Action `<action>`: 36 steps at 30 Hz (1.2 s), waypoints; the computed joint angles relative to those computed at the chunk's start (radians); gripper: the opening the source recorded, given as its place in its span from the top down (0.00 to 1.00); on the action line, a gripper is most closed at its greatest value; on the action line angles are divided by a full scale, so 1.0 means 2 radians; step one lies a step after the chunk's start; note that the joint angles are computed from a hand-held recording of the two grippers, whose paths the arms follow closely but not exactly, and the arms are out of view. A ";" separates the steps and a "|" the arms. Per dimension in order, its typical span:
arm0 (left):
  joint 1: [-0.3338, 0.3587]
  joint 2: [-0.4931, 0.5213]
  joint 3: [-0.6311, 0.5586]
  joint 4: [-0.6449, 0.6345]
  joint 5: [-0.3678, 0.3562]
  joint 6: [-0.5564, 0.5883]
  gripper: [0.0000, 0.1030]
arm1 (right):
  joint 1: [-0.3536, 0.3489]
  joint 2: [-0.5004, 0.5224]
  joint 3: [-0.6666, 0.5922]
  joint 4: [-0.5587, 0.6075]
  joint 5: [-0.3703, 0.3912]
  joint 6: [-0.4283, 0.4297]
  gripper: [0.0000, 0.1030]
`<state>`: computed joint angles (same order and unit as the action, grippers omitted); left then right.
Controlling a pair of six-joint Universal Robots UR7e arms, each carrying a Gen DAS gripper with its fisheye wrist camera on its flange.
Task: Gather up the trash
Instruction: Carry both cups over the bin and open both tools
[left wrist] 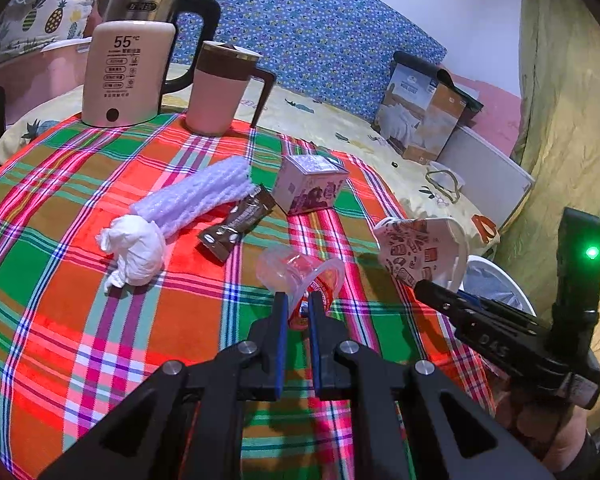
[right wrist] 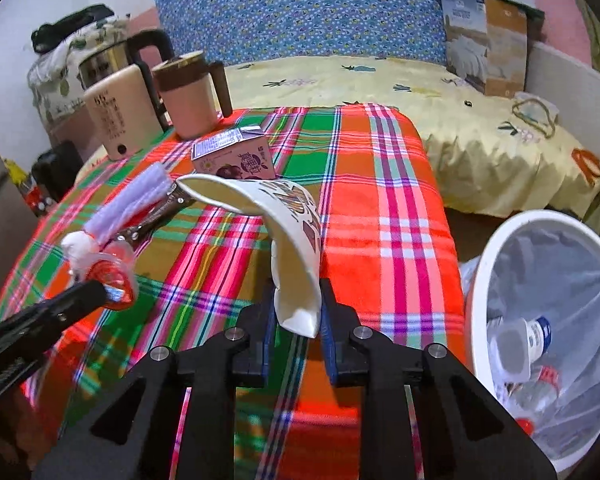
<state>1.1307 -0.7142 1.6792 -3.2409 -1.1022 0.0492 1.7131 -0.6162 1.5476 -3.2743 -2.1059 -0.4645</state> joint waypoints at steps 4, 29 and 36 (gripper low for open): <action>-0.006 0.002 0.002 -0.001 0.006 0.004 0.90 | -0.006 -0.018 0.021 0.005 0.022 0.018 0.79; -0.075 0.053 -0.037 0.067 -0.030 0.039 0.90 | -0.039 -0.130 0.155 -0.095 0.019 0.047 0.79; -0.087 0.081 -0.077 0.105 -0.050 0.054 0.90 | -0.049 -0.141 0.166 -0.107 -0.001 0.055 0.79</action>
